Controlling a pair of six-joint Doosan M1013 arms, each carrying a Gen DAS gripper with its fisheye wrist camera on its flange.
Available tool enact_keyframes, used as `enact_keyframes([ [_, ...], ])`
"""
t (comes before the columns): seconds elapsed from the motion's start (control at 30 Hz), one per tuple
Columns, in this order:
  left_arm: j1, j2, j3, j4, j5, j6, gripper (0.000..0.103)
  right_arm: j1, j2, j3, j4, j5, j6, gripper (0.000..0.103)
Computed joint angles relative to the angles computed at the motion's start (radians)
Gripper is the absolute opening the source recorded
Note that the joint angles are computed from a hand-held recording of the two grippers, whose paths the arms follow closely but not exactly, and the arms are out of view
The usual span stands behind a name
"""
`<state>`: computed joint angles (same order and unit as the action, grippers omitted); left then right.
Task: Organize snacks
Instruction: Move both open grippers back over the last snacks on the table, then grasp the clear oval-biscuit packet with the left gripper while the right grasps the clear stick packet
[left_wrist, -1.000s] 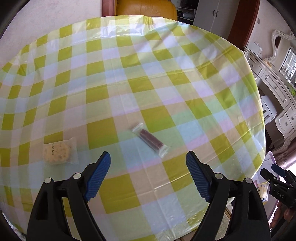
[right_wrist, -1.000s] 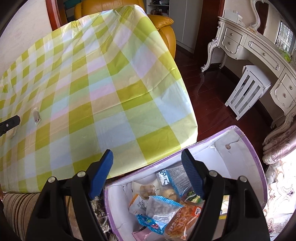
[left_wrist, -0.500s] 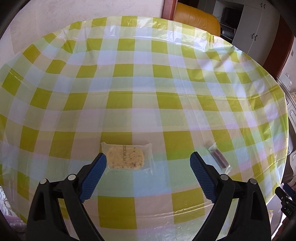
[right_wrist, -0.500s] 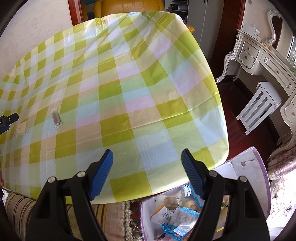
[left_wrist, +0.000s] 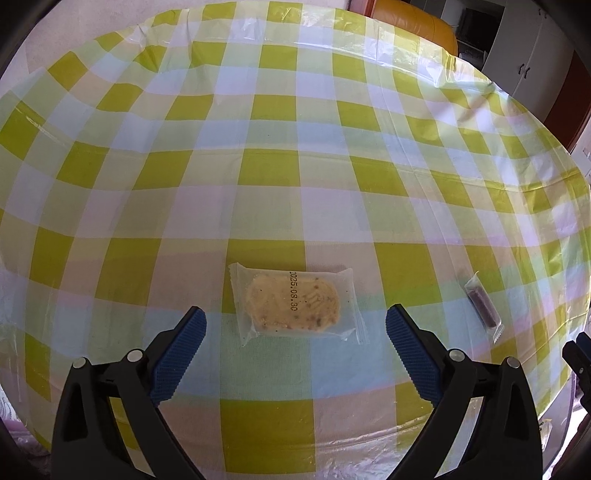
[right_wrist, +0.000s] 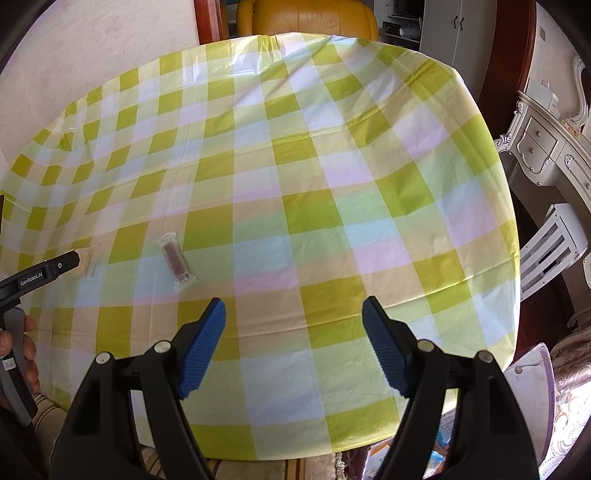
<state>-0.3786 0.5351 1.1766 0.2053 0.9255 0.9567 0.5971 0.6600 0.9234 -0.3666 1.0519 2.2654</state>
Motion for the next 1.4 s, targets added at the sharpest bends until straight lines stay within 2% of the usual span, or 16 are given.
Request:
enact_keyframes([
  [0.57, -0.004, 0.042, -0.036, 0.04, 0.049, 0.022, 0.095, 0.023, 0.139, -0.203, 0.07, 0.044, -0.143, 0.076],
  [0.67, -0.008, 0.047, -0.04, 0.06, 0.052, 0.027, 0.091, 0.025, 0.159, -0.232, 0.078, 0.054, -0.157, 0.076],
  [0.73, -0.011, 0.046, -0.039, 0.078, 0.049, 0.03, 0.081, 0.027, 0.172, -0.251, 0.079, 0.06, -0.167, 0.076],
  [0.93, -0.015, 0.039, -0.033, 0.074, 0.037, 0.053, 0.066, 0.03, 0.206, -0.304, 0.088, 0.081, -0.193, 0.076],
  [1.17, -0.016, 0.032, -0.021, 0.077, 0.022, 0.05, 0.062, 0.029, 0.241, -0.357, 0.101, 0.105, -0.216, 0.076],
  [1.27, -0.013, 0.027, -0.014, 0.066, 0.01, 0.049, 0.06, 0.026, 0.263, -0.39, 0.117, 0.129, -0.232, 0.068],
  [1.33, -0.013, 0.025, -0.011, 0.057, 0.003, 0.055, 0.059, 0.024, 0.274, -0.408, 0.131, 0.146, -0.24, 0.056],
  [1.37, -0.012, 0.024, -0.01, 0.052, -0.001, 0.059, 0.059, 0.024, 0.274, -0.406, 0.129, 0.143, -0.239, 0.056],
  [1.4, -0.012, 0.023, -0.008, 0.047, -0.004, 0.062, 0.058, 0.025, 0.274, -0.405, 0.126, 0.139, -0.243, 0.051],
])
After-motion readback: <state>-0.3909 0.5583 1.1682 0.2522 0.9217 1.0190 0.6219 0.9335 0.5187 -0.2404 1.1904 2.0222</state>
